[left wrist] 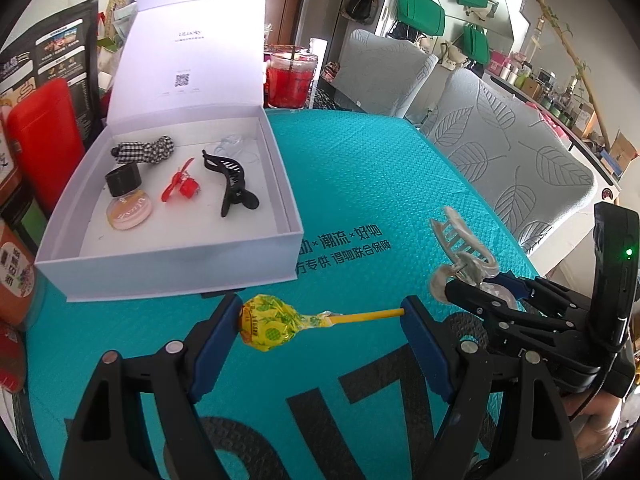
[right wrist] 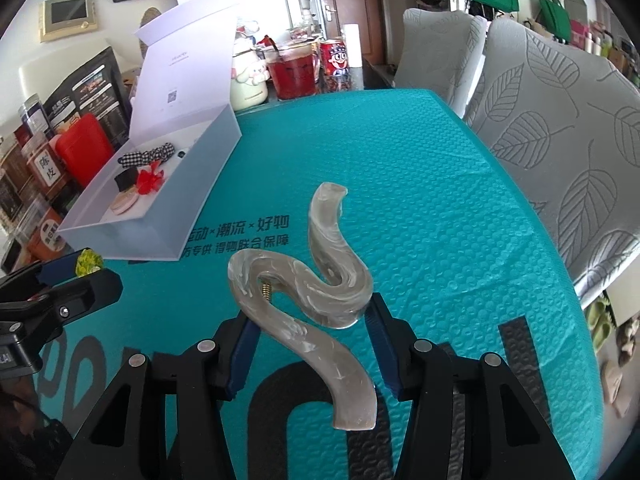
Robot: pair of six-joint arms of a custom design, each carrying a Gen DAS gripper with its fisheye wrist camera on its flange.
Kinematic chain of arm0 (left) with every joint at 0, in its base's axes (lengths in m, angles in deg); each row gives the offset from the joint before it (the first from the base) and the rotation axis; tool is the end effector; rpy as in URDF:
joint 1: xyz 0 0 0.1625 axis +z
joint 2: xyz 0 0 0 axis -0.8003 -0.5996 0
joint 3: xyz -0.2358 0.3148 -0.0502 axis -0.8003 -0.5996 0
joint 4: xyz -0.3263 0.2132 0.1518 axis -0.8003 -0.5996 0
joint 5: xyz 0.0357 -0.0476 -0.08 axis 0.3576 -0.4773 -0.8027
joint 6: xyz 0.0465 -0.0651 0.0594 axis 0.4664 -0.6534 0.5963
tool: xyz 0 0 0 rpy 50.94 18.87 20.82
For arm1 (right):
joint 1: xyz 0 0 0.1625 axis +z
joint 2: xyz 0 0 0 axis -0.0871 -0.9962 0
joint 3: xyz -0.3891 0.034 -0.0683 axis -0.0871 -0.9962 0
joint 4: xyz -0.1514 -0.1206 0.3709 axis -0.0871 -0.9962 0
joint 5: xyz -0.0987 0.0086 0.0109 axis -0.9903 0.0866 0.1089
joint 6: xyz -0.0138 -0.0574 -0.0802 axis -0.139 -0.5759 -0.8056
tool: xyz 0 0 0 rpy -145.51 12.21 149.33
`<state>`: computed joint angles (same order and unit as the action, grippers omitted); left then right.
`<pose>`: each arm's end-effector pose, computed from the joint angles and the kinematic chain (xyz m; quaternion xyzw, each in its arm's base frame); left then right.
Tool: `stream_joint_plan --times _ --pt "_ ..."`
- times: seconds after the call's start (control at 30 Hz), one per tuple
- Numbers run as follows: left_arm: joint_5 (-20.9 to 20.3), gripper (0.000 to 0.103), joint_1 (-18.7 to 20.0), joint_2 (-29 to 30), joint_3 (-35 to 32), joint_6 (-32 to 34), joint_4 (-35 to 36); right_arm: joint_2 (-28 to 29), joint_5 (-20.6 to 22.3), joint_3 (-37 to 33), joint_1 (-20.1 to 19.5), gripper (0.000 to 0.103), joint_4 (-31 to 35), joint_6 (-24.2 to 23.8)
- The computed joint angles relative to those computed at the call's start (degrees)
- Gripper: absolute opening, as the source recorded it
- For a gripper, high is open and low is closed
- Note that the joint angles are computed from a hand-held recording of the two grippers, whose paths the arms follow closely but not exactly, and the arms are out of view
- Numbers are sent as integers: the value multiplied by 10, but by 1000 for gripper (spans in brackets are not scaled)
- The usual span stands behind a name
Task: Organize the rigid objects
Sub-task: 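Carry the lollipop and marbled claw clip in both tools over the box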
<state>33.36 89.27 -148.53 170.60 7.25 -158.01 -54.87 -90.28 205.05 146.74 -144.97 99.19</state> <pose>-0.0490 -0.2704 0.3487 0.2761 0.9115 -0.2348 0.1946 0.3811 -0.2337 -0.0051 0.0815 -0.8856 0.3357 0.3105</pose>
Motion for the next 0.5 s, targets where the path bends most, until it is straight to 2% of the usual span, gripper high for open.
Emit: stream_joint_plan --times 0.2,0.5 --pt "14 81 -27 -50 -9 -34 73 7 -3 -14 24 51 25 16" --pt "38 81 -80 -132 -36 -109 222 33 3 -47 61 51 56 29"
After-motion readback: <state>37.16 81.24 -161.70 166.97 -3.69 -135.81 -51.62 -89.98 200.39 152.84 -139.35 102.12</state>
